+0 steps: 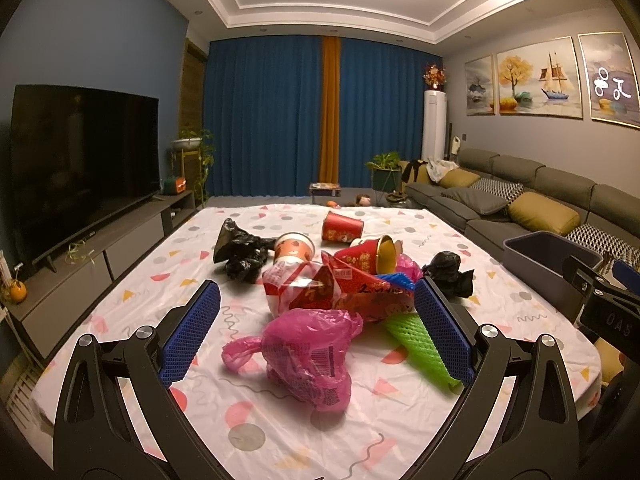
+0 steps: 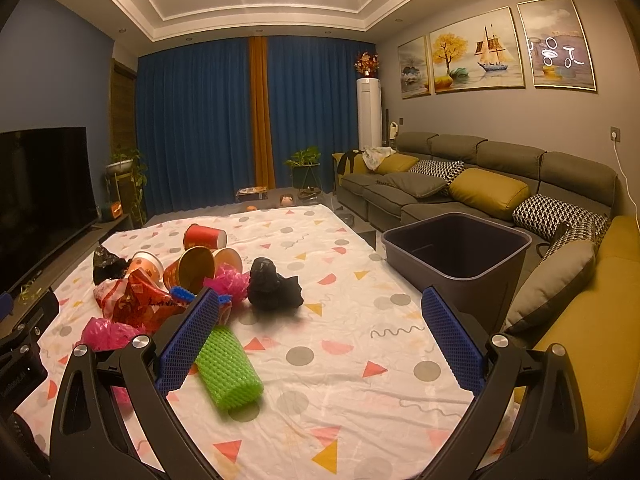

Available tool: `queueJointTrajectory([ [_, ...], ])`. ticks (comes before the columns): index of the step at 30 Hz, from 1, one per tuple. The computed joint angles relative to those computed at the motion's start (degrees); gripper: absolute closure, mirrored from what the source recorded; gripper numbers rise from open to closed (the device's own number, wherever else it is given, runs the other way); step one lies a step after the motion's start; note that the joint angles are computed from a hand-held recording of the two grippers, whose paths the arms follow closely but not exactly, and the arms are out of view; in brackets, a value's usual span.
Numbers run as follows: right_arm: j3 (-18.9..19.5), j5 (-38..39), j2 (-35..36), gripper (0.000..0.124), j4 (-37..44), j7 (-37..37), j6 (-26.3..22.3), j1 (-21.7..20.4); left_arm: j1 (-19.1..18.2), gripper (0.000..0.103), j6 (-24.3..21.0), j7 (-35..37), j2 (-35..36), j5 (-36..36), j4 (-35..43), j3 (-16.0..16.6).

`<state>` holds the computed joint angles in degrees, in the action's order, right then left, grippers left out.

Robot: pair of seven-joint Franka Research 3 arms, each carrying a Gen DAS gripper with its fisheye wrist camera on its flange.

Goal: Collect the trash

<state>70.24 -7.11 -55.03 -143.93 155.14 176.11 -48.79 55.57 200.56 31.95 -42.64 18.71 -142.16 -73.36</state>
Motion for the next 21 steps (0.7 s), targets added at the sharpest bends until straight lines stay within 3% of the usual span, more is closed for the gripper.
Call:
queueJointTrajectory([
  [21, 0.47, -0.20, 0.98, 0.026, -0.17, -0.31, 0.88, -0.33, 0.86, 0.007, -0.33, -1.60, -1.17, -0.47, 0.12, -0.72],
])
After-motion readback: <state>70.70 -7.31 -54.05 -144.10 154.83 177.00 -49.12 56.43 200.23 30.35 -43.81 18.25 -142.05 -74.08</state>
